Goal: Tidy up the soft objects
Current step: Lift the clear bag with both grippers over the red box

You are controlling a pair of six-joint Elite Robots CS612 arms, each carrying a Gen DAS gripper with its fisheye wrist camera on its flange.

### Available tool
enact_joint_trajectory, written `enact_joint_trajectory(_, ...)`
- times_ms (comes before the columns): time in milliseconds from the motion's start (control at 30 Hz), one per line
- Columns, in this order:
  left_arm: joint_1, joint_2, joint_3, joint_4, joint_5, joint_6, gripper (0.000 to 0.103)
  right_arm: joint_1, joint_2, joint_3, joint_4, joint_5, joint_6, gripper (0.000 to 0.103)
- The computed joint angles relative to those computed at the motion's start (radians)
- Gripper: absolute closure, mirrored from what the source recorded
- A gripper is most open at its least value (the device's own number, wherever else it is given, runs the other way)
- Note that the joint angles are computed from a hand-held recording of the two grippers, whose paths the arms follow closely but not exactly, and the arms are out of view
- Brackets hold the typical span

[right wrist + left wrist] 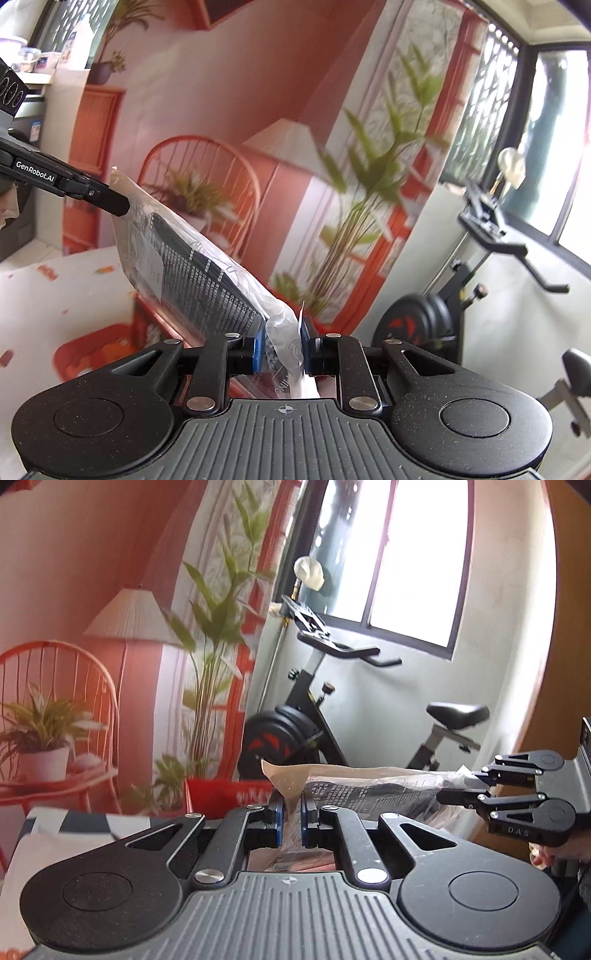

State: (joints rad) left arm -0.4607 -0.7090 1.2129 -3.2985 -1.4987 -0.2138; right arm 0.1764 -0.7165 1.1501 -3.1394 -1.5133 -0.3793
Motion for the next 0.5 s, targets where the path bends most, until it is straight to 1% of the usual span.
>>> enact_joint_trajectory(100,0.0,0.037,-0.075,0.033,0.021,0.01,0.093,-0.006,0.037,-0.07,0.018,-0.013,-0.002,0.085)
enact_joint_trajectory(200,0.006,0.085,-0.162,0.064,0.037,0.017,0.093,-0.011,0.091,-0.162,0.047,-0.026,-0.008,0.085)
enact_joint_trajectory(333,0.027,0.15,-0.272,0.129,0.014,-0.039,0.093,-0.02,0.18,-0.302,0.09,-0.03,-0.022,0.085)
enact_joint_trajectory(500,0.042,0.222,-0.396,0.237,-0.005,-0.064,0.093,-0.029,0.302,-0.492,0.174,-0.031,-0.047,0.085)
